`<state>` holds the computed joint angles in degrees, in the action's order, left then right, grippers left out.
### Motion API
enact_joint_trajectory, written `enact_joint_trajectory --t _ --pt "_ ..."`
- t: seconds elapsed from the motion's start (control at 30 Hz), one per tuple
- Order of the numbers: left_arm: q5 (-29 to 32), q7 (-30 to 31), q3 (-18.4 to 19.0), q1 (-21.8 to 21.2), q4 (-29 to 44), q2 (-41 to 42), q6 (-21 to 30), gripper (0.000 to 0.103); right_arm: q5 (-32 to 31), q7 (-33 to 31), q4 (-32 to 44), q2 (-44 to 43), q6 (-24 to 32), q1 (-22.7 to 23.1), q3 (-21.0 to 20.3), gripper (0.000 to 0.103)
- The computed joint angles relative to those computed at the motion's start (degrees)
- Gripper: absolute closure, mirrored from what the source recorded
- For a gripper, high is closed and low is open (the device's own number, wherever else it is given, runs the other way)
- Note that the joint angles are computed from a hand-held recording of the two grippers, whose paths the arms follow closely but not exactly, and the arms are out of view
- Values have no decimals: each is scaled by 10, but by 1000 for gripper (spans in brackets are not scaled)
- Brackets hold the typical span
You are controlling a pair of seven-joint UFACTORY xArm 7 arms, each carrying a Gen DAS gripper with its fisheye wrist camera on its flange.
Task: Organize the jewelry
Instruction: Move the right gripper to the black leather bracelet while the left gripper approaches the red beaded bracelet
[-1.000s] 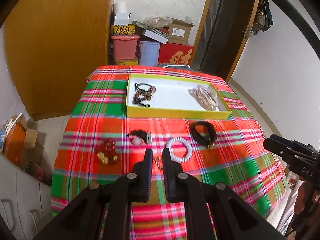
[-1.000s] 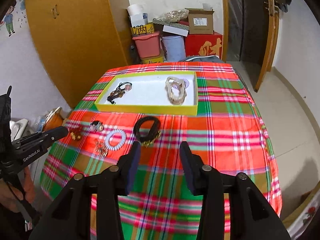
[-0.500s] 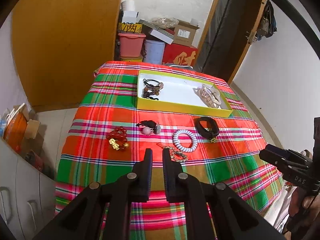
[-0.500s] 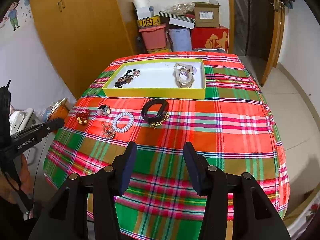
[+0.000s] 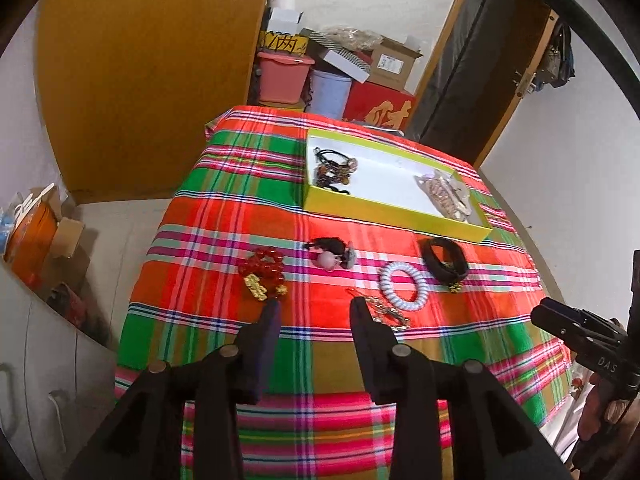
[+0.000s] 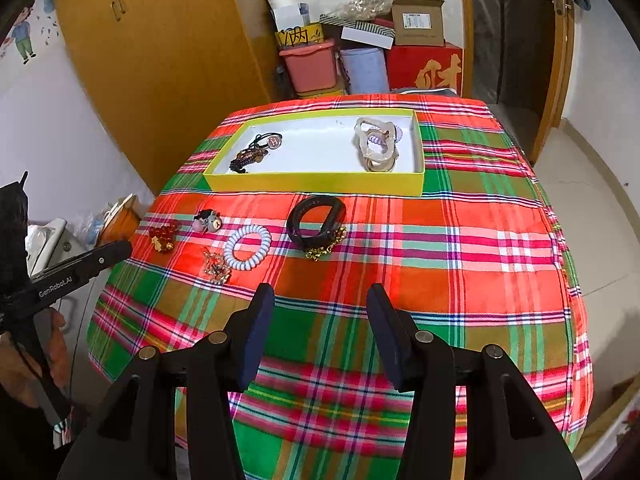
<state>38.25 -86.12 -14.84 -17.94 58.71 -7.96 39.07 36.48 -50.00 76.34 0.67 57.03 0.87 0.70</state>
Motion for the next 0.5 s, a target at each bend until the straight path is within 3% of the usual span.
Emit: enact_joint_trajectory --t 0.5 --pt "-9 -8 33 28 -19 33 -57 63 -49 62 57 79 -26 13 28 54"
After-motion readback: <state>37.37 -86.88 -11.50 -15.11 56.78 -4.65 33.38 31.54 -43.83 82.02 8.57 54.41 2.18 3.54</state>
